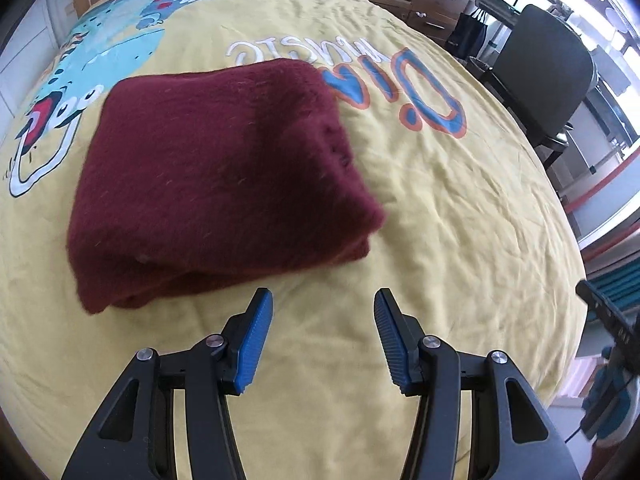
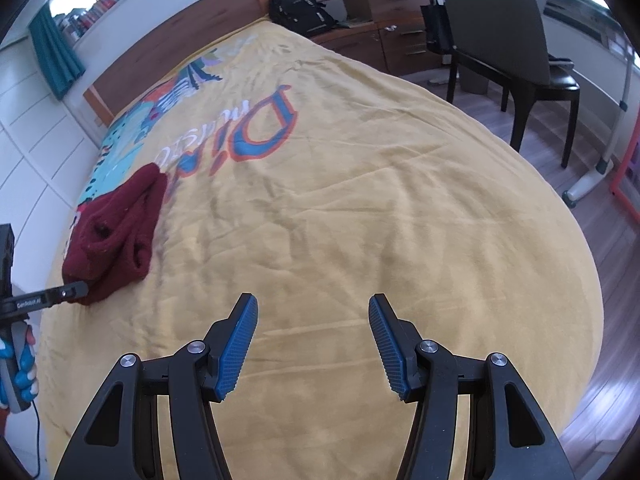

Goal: Fold small clothes

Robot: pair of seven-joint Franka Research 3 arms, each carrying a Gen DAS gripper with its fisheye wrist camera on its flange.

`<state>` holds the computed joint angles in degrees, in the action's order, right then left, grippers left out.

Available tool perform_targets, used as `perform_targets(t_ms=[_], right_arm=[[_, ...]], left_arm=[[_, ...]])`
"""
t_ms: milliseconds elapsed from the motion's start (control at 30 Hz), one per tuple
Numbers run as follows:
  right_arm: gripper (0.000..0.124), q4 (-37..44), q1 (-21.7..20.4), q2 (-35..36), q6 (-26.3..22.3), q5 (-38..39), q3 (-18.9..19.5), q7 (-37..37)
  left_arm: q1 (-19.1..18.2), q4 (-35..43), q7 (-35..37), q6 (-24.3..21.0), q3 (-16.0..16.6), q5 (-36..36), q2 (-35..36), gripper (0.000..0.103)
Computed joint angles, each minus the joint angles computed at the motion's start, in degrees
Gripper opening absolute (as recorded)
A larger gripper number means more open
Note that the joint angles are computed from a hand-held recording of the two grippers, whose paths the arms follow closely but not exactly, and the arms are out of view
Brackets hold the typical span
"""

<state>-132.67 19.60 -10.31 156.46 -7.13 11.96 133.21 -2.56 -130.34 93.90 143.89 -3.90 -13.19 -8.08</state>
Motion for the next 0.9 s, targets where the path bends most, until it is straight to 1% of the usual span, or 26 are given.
perform_targets(t_ms=[200, 400, 533, 633, 667, 700, 767, 833, 900], right_arm=[[0.059, 5.6, 1.9, 3.4, -2.8, -1.7, 1.1, 0.7], [0.059, 16.5, 6.6, 11.8, -4.9, -3.1, 0.5, -1.0], [0.059, 28.2, 10.6, 20.7, -6.8, -2.2, -0.7, -4.6], [0.06, 37.7, 13.4, 27.7, -8.6, -1.5, -2.0, -6.7], [0.063, 41.0, 14.3, 30.0, -9.4, -1.1, -2.5, -7.5], [0.067, 44.4, 15.2, 32.4, -10.2, -0.8, -3.0, -8.3], [0.07, 52.4, 17.0, 37.7, -12.6, -0.2, -4.0, -10.1], [0.072, 60.2, 18.3, 42.9, -14.9, 1.2, -4.8, -12.1], [0.077, 69.0, 19.4, 48.7, -18.0, 2.7, -5.7, -13.9]], left_arm=[[1.7, -4.2, 3.5, -0.4, 3.4, -3.5, -4.6, 0.047], [5.2, -5.8, 5.6, -0.9, 6.9, -4.0, -6.8, 0.047], [7.2, -4.5, 7.0, -1.5, 8.3, -3.6, -6.8, 0.047], [8.1, -3.0, 9.0, -1.7, 9.4, -5.5, -5.5, 0.047], [8.5, -2.3, 9.8, -1.9, 9.6, -6.2, -4.8, 0.047], [8.9, -1.2, 10.3, -2.3, 9.7, -6.6, -3.8, 0.052], [9.6, 0.1, 12.0, -2.3, 9.7, -8.1, -2.3, 0.056], [10.2, 2.1, 14.5, -2.6, 9.7, -10.7, -0.2, 0.056], [11.0, 4.0, 16.5, -3.1, 9.3, -13.6, 1.6, 0.057]])
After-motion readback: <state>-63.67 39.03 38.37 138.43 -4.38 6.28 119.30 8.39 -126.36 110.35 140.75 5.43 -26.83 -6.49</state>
